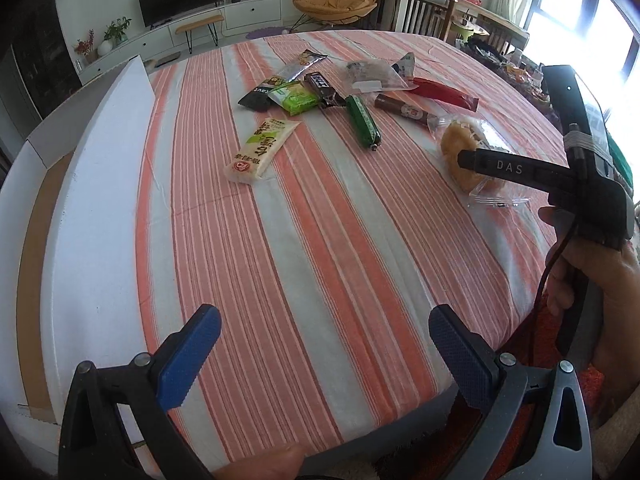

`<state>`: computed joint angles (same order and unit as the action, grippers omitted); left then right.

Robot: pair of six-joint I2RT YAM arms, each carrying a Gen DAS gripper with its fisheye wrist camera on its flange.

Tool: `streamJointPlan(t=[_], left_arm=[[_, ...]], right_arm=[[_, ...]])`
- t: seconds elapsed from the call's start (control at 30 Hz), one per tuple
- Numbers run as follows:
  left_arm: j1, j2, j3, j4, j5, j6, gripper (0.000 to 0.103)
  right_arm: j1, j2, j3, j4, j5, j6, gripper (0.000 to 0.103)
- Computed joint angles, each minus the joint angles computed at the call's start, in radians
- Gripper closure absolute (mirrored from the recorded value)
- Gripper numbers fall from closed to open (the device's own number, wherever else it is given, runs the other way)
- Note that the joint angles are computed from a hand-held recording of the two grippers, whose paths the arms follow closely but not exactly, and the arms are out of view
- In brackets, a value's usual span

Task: Organize snacks
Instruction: 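Reach the right tool to the clear bread bag and grasp it, then grasp the yellow-green snack bar with the left tool while the right tool holds the bread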

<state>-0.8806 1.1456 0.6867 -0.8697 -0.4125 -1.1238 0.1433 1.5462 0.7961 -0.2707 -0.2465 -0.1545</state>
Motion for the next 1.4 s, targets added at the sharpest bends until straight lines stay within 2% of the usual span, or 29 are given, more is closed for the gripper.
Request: streamJointPlan(t=[0.1, 0.17, 0.3, 0.33, 0.43, 0.63, 0.73, 0.83, 0.97, 1.0, 1.07, 1.13, 1.2, 1.3, 1.37, 1.4], left_arm=[[0.061, 0.100, -0.013, 0.135, 0.015, 0.097, 0.000], [0.116, 0.162, -0.013, 0.201, 0.027, 0.151, 0.000], [0.218, 0.230, -0.029, 0.290, 0.080, 0.215, 0.000], [0.235, 0.243, -0.034, 0.304, 0.093, 0.219, 0.000], [0.234, 0.254, -0.052, 0.333, 0.051, 0.201, 0.000], [0.176, 0.238, -0.095, 0.371, -0.027, 0.140, 0.000], [0.145, 0.218, -0.125, 0.394, -0.060, 0.136, 0.000], [0.238, 0.199, -0.089, 0.328, 0.042, 0.223, 0.000], [0.394, 0.069, -0.030, 0.264, 0.072, 0.390, 0.001], [0.451, 0.058, 0.001, 0.250, 0.106, 0.446, 0.001], [0.564, 0.096, 0.067, 0.246, 0.207, 0.551, 0.001], [0.642, 0.185, 0.126, 0.258, 0.252, 0.629, 0.001], [0.690, 0.287, 0.177, 0.269, 0.262, 0.685, 0.006], [0.748, 0.404, 0.210, 0.306, 0.271, 0.743, 0.019], [0.770, 0.440, 0.200, 0.335, 0.296, 0.747, 0.032], [0.773, 0.438, 0.184, 0.356, 0.304, 0.749, 0.034]], right_arm=[[-0.060, 0.012, -0.033, 0.101, 0.027, -0.019, 0.025], [-0.089, 0.026, -0.029, 0.093, -0.009, 0.013, 0.022], [-0.085, 0.060, -0.018, 0.095, -0.010, 0.045, 0.016], [-0.085, 0.086, -0.002, 0.096, -0.013, 0.053, 0.014], [-0.073, 0.095, -0.006, 0.126, 0.003, 0.062, 0.013], [0.002, 0.099, -0.025, 0.159, 0.147, 0.025, 0.010], [-0.006, 0.099, -0.029, 0.163, 0.137, 0.024, 0.009], [-0.007, 0.097, -0.030, 0.162, 0.137, 0.023, 0.009], [-0.008, 0.096, -0.031, 0.162, 0.136, 0.023, 0.009], [-0.008, 0.096, -0.031, 0.162, 0.136, 0.023, 0.009], [-0.008, 0.096, -0.031, 0.162, 0.136, 0.023, 0.009], [-0.008, 0.096, -0.031, 0.162, 0.135, 0.022, 0.009], [-0.009, 0.095, -0.031, 0.160, 0.133, 0.022, 0.009], [-0.025, 0.091, -0.028, 0.148, 0.106, 0.023, 0.009], [-0.073, 0.084, -0.016, 0.124, 0.019, 0.042, 0.010], [-0.108, 0.078, -0.012, 0.116, -0.048, 0.055, 0.010]])
